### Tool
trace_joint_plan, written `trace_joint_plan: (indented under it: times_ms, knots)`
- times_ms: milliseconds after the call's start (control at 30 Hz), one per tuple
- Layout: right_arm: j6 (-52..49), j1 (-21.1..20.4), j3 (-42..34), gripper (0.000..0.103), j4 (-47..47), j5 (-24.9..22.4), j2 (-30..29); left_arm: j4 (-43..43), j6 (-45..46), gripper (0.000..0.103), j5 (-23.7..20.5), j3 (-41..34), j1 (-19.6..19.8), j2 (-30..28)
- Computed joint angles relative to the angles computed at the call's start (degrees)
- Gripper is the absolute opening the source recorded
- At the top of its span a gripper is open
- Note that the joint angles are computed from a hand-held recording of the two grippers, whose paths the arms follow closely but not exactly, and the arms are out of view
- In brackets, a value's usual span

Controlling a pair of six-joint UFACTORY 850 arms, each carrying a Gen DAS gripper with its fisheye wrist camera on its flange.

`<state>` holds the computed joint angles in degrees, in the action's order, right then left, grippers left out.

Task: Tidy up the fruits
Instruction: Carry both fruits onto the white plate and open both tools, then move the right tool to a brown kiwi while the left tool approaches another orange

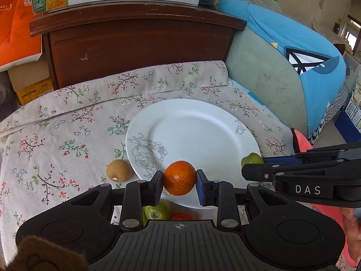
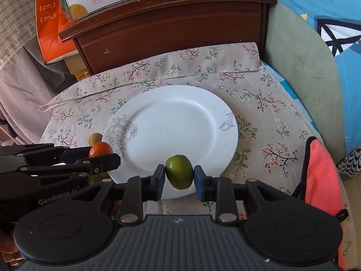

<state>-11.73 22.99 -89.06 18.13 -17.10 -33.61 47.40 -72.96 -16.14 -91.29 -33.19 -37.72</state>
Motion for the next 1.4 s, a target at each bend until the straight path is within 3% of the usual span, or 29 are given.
trace_joint_plan:
  times_ms: [500, 667, 733, 1033, 1400]
  knots:
    - [1.4, 0.0, -2.7, 0.029, -0.9, 0.4, -2.8, 0.6, -0.3, 0.031, 0.4, -1.5, 0.5, -1.5]
    - [-0.4, -0.1, -2.4, 0.030, 0.6, 0.4, -2.5, 2.8, -3.5, 0.039, 0.6, -0.9, 0.4, -0.8]
    - [-1.0, -0.1, -2.3, 0.030, 1.1, 0.5, -2.4, 3.1, -4.1, 0.046, 0.6, -0.6, 0.4, -0.3]
    - [-7.3, -0.5, -1.0, 0.030, 6.7, 1.4, -1.0, 2.7, -1.7, 0.059, -3.8, 0.1, -0.2, 1.5]
    - [-12.6, -0.9, 0.3, 0.030, 11.8, 0.0, 0.4, 1.3, -2.2, 0.063, -8.6, 3.9, -0.5, 5.7]
